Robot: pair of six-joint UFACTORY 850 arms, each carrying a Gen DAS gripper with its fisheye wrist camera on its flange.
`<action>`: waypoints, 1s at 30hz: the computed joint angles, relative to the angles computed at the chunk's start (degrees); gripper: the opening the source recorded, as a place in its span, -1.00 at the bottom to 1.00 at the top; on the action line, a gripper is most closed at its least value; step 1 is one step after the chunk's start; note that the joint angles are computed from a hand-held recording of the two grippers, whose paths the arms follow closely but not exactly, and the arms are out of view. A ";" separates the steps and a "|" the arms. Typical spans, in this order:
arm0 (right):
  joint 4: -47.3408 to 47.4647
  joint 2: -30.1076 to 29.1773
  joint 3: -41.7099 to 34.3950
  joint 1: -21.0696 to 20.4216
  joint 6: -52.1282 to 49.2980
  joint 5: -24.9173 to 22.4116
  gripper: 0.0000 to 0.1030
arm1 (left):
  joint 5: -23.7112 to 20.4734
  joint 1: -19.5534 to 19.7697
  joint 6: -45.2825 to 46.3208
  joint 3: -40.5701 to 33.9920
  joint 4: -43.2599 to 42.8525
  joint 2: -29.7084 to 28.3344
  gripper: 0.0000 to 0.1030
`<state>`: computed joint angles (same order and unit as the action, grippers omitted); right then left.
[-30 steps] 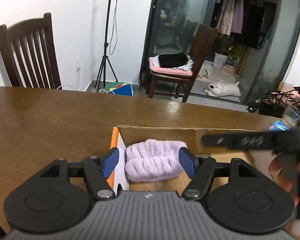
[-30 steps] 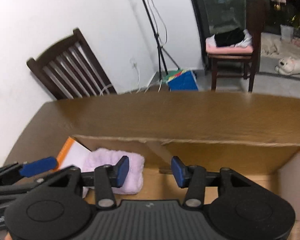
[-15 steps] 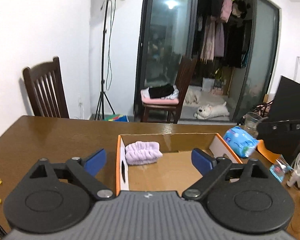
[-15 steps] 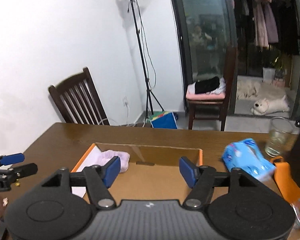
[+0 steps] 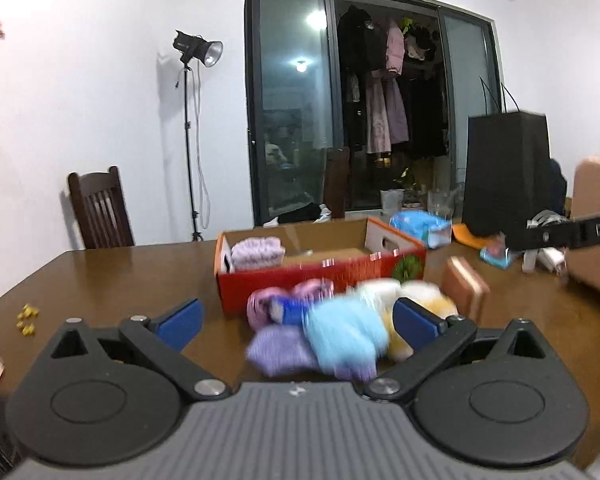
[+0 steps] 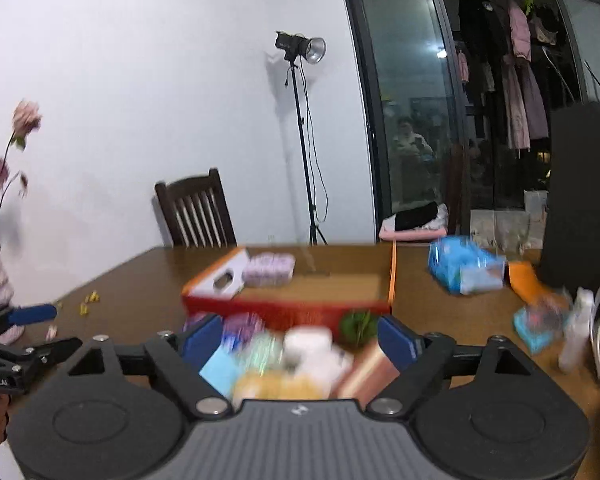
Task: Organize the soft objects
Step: 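Move the right gripper back to the pink-and-cream sponge block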
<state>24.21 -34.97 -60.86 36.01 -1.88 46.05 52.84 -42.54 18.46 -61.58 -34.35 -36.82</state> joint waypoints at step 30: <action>13.12 -11.95 -10.59 -2.50 -5.43 -2.48 -0.31 | -13.95 1.12 -1.11 -15.10 -0.73 -11.79 1.00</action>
<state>37.33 -46.92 -71.46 33.51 -7.31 43.57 38.89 -41.42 17.34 -76.67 -35.07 -48.62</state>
